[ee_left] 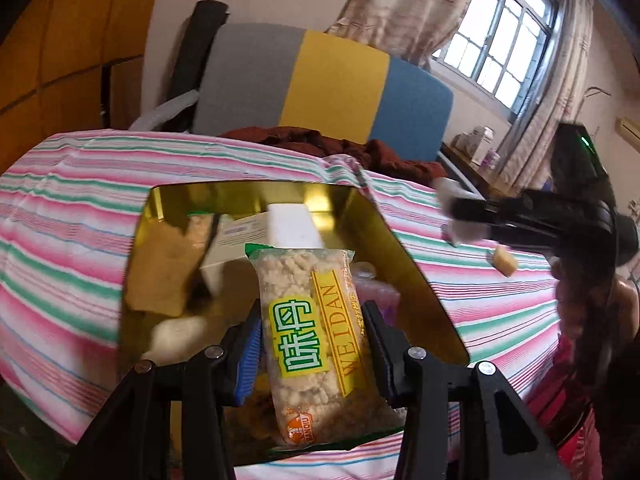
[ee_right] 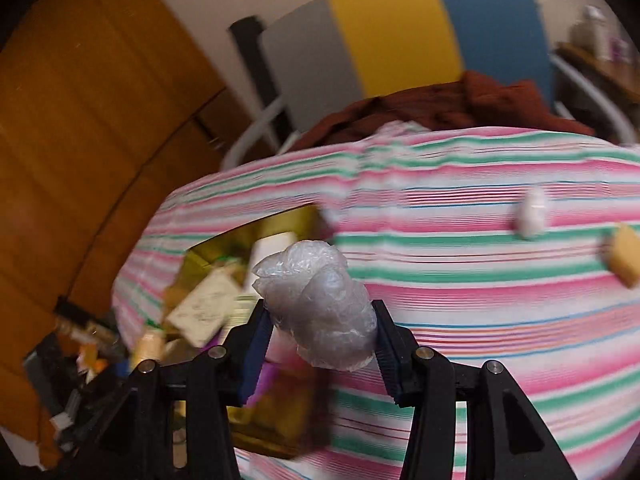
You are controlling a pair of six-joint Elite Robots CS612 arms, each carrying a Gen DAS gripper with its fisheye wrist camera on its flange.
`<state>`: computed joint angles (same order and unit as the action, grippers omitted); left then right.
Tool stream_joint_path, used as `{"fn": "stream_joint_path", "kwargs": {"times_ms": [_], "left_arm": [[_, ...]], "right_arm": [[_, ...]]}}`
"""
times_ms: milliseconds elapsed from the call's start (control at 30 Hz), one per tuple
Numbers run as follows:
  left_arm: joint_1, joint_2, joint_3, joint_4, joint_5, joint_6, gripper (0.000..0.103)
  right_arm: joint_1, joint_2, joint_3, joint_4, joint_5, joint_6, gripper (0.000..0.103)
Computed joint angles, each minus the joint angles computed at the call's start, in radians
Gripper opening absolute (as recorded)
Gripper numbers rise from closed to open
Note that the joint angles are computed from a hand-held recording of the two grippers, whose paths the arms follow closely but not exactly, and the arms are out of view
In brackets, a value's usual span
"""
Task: Organize objects
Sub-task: 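Carry the cracker packet and cotton ball over the gold tray with both grippers, then lower the crackers and cotton ball into the tray and open both grippers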
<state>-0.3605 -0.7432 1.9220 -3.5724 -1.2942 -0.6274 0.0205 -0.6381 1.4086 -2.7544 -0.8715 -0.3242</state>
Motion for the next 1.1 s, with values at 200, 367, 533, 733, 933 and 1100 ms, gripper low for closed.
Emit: {"fn": "stream_joint_path", "kwargs": {"times_ms": [200,367,533,733,933,1100], "left_arm": [[-0.001,0.02,-0.054,0.046,0.001,0.04,0.047],[0.008,0.022,-0.075,0.131,0.0,-0.025,0.048],[0.003,0.014,-0.058,0.143,0.042,-0.044,0.049],[-0.012,-0.005,-0.039,0.163,0.106,-0.06,0.049],[-0.026,-0.021,-0.025,0.173,0.163,-0.068,0.049],[-0.037,-0.031,-0.021,0.185,0.192,-0.061,0.049]], "right_arm": [[0.049,0.025,-0.053,0.029,0.005,0.01,0.052],[0.071,0.061,-0.109,0.005,0.003,0.095,0.103],[0.073,0.049,-0.083,-0.007,-0.014,0.081,0.103],[0.063,0.034,-0.039,-0.031,-0.029,0.075,0.103],[0.062,0.013,0.016,-0.107,-0.088,0.055,0.103],[0.068,-0.006,0.075,-0.234,-0.175,0.033,0.103]]}}
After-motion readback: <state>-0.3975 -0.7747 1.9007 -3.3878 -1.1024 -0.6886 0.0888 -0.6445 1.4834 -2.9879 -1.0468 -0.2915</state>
